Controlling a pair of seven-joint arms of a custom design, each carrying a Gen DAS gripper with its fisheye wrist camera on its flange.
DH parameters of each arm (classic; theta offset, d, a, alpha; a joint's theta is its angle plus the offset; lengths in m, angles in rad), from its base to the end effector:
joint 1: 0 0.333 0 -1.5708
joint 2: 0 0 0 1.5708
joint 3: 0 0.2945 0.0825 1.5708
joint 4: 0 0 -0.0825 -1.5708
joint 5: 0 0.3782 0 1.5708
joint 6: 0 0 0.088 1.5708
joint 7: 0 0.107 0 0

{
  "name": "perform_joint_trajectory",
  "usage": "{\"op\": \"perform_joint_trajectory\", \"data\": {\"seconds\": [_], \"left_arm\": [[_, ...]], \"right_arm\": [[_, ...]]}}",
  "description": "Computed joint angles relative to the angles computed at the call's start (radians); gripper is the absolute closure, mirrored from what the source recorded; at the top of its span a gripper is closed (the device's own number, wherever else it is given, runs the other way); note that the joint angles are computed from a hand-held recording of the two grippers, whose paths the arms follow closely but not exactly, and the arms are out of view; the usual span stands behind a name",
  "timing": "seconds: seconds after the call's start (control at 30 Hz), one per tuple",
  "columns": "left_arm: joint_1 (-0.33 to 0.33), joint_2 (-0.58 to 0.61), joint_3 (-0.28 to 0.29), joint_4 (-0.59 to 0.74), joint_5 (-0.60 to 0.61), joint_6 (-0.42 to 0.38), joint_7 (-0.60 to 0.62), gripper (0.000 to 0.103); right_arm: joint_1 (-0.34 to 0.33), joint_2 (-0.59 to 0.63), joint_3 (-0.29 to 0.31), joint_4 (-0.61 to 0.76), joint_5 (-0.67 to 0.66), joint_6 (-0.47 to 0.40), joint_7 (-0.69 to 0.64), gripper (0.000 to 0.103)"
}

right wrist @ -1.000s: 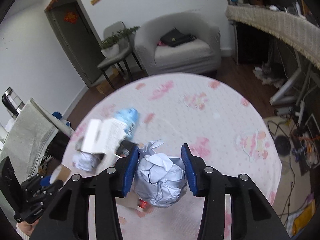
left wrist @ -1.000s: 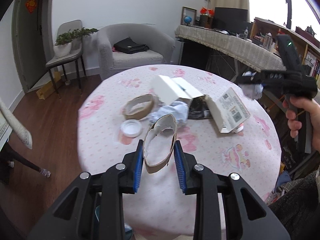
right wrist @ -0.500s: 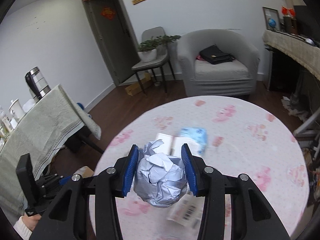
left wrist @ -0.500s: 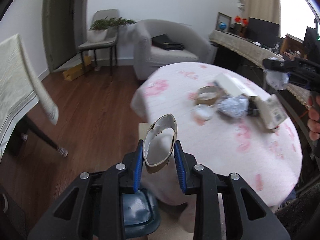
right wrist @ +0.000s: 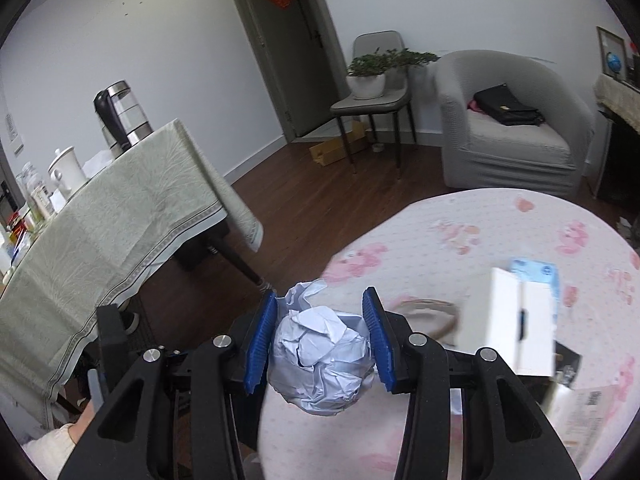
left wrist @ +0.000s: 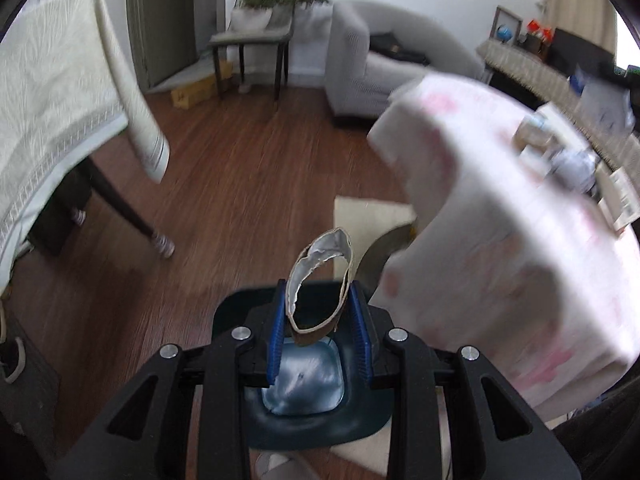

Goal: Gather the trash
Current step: 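Carry the tape core in the left tool and the paper ball in the right tool to the bin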

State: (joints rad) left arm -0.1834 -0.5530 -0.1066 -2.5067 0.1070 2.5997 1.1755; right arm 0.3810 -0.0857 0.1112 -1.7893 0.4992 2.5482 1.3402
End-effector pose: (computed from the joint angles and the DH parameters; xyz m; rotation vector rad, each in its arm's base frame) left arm 0.4126 -0.1296 0.5281 -1.9011 1.8466 -0.7110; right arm 0.5138 0.2716 0.6581 -1.8715 1.1949 -0.1960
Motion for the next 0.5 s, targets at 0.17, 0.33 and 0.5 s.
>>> {"op": "perform_joint_trajectory", "data": {"seconds": [0.17,0.33,0.5], "left_arm": [[0.005,0.024,0.012,-0.010,-0.012,-0.109,0.030,0.071],[0.003,0.016,0.029,-0.041,-0.046,-0.162,0.072,0.071],[0.008,0.021,0.033,-0.057,-0.069,-0.200,0.111,0.071]], "right_arm": [[0.022,0.063,0.021,0.062,-0.005,-0.028,0.008,0.058],[0.045,0.131,0.040,0.130,-0.022,-0.059,0.029,0.058],[0.073,0.198,0.055,0.192,-0.063,-0.103,0.064,0.058]]}}
